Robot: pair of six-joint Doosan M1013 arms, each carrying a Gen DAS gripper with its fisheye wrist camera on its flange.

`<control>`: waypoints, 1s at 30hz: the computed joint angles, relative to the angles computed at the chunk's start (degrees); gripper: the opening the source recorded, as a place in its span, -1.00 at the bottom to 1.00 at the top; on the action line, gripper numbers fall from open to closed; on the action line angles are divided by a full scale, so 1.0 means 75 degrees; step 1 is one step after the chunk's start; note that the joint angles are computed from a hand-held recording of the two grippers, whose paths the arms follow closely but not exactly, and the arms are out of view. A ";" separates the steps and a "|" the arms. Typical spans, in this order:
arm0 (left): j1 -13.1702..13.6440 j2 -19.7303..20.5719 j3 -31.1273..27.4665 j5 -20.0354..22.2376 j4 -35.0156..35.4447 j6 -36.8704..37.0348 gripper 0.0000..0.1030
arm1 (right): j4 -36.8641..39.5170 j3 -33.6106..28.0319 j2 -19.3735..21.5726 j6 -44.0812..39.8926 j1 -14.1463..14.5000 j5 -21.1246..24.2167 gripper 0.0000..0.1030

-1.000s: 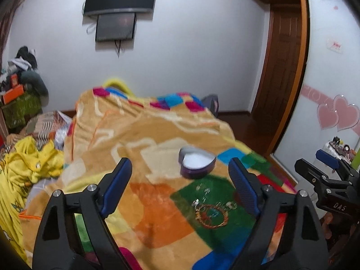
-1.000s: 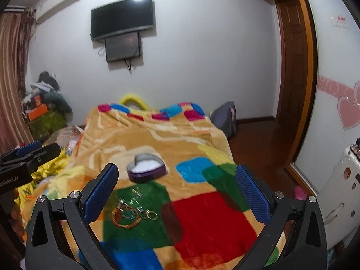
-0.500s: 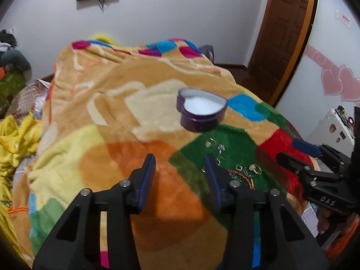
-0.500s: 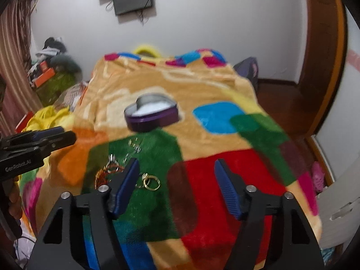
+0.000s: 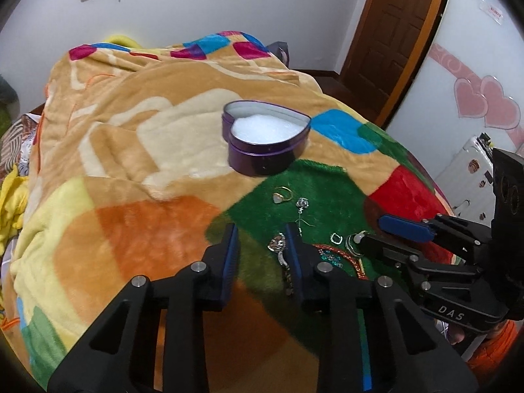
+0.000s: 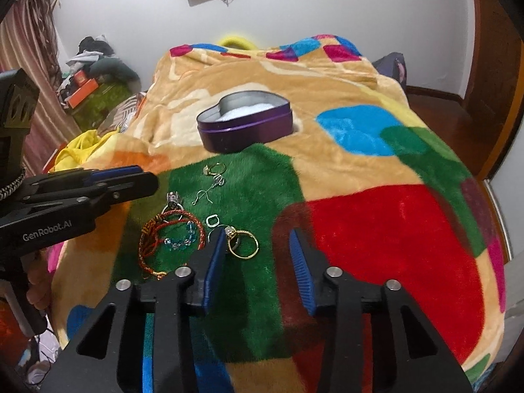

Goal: Organize jewelry
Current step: 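Lower the left gripper onto a silver ring on the blanket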

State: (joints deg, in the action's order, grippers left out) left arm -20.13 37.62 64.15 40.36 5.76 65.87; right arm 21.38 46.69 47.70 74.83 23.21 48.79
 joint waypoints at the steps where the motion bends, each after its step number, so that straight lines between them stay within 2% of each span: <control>1: -0.0001 0.0038 -0.0045 0.0030 -0.0044 0.0071 -0.48 | 0.0027 0.0001 0.0004 -0.0043 -0.0001 0.0012 -0.32; 10: 0.0028 0.0222 -0.0229 0.0217 -0.0525 0.0467 -0.62 | 0.0293 -0.0120 0.0090 -0.0312 -0.0018 0.0203 -0.55; 13: 0.0050 0.0242 -0.0240 0.0189 -0.0759 0.0664 -0.78 | 0.0437 -0.0171 0.0125 -0.0347 -0.0032 0.0298 -0.65; 19: 0.0004 0.0154 -0.0126 0.0028 -0.0540 0.0531 -0.83 | 0.0447 -0.0129 0.0091 -0.0261 -0.0024 0.0229 -0.66; 20: 0.0000 0.0132 -0.0108 0.0006 -0.0512 0.0505 -0.98 | 0.0435 -0.0119 0.0078 -0.0242 -0.0023 0.0206 -0.67; 21: -0.0004 0.0106 -0.0085 -0.0027 -0.0461 0.0463 -1.00 | 0.0423 -0.0111 0.0067 -0.0233 -0.0021 0.0185 -0.67; 30: 0.0015 -0.0141 0.0122 -0.0352 -0.0116 0.0166 -1.00 | 0.0290 0.0045 -0.0112 -0.0100 -0.0026 -0.0310 -0.67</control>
State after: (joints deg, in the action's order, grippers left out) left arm -20.02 36.57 65.07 37.72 4.89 67.11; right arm 23.55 47.03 46.86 74.08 23.02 46.46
